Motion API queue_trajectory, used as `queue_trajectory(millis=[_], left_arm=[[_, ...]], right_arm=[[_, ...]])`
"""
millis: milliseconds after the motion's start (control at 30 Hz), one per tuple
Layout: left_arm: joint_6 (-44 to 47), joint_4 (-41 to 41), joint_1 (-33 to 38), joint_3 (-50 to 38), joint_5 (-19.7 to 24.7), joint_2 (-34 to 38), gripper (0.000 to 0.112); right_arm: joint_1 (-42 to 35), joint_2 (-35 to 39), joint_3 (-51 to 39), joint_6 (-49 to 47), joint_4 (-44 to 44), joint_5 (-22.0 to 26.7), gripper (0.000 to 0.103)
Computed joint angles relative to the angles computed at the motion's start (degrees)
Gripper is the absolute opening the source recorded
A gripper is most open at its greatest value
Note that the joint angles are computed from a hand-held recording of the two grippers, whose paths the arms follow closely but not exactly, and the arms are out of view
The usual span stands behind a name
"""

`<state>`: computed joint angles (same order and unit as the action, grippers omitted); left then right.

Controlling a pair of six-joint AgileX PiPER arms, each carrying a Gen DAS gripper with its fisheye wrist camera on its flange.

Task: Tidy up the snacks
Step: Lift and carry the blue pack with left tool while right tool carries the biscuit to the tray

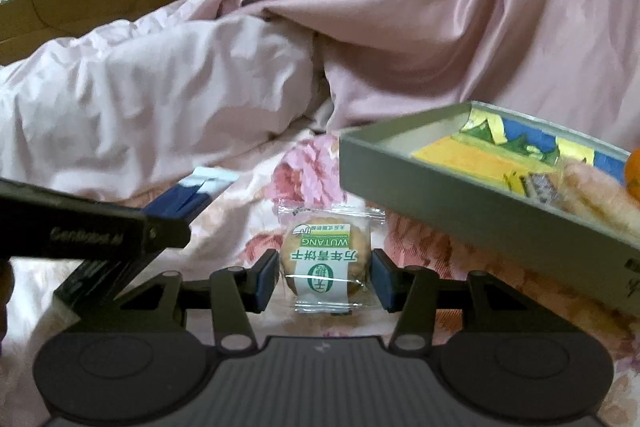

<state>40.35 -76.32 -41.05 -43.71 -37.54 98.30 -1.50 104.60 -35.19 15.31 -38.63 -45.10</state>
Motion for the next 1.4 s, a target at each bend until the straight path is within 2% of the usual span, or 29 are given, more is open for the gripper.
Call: queue_trajectory(millis=[267,333,467,567,600,633,667,700,733,800,900,1033,1200,1267,1300,1367,1400], left_arm=[[6.6,-6.4,-3.0,-5.8,-3.7,-1.5,0.031],[9.0,-8.0,-3.8,-7.9,-4.2,-1.6,0.031],[15.7,-11.4,-6.0,-12.5,-6.6,-0.2,0.031],[17.0,-14.0,-5.7,-13.6,-5.7,0.2,0.031],[16.9,-14.7,-5.6,-13.8,-5.7,0.5,0.031],[16.8,-15.2,-5.5,-13.9,-5.6,0.8,0.031],[16.3,-15.1,-5.3,-13.8,-5.4,0.9,0.031],[15.7,-15.1,-5.2,-13.6,-5.4,1.0,0.031],[15.7,-15.3,-5.2,-13.8,-5.4,1.1,0.031],[15.4,-15.3,-5.1,-13.8,-5.1,1.0,0.031],[15.3,-14.8,-5.3,-13.7,-5.6,1.1,0.031],[14.0,-14.9,-5.2,-13.3,-5.1,1.3,0.031],[10.8,-13.1,-6.0,-12.5,-4.6,2.1,0.031],[10.4,-12.6,-6.4,-12.2,-4.3,2.2,0.031],[10.7,-12.8,-6.7,-12.3,-4.5,2.4,0.031],[11.0,-12.9,-7.1,-12.4,-4.3,2.5,0.031],[11.3,-13.2,-7.2,-12.6,-4.2,2.6,0.031]], right_arm=[[-4.1,-5.4,0.8,8.8,-6.9,-3.0,0.051],[-5.0,-6.5,0.6,10.4,-7.8,-3.7,0.027],[-6.5,-7.5,-0.4,12.9,-8.9,-3.8,0.027],[-8.7,-6.0,-2.3,19.3,-15.8,-2.5,0.027],[-9.1,-5.4,-2.9,21.7,-17.8,-1.5,0.029],[-9.4,-4.9,-3.1,23.3,-18.9,-0.7,0.036],[-9.6,-4.3,-3.3,24.8,-19.9,-0.3,0.045],[-9.8,-3.8,-3.3,25.9,-20.3,0.1,0.062],[-9.7,-3.4,-2.9,25.6,-19.7,0.1,0.073],[-8.6,-2.5,-2.6,24.0,-17.8,1.0,0.082],[-6.3,-1.4,-3.2,22.8,-17.1,4.4,0.085],[-4.9,-0.9,-1.4,20.0,-15.1,6.3,0.089],[-3.9,-2.8,4.4,9.1,-7.1,4.7,0.093],[-3.4,-2.7,4.7,6.7,-5.7,3.5,0.093],[-2.8,-2.4,4.0,6.7,-5.6,4.5,0.093],[-1.9,-1.7,2.1,8.5,-6.9,6.8,0.083],[-1.7,-1.4,1.5,9.6,-8.0,7.8,0.074]])
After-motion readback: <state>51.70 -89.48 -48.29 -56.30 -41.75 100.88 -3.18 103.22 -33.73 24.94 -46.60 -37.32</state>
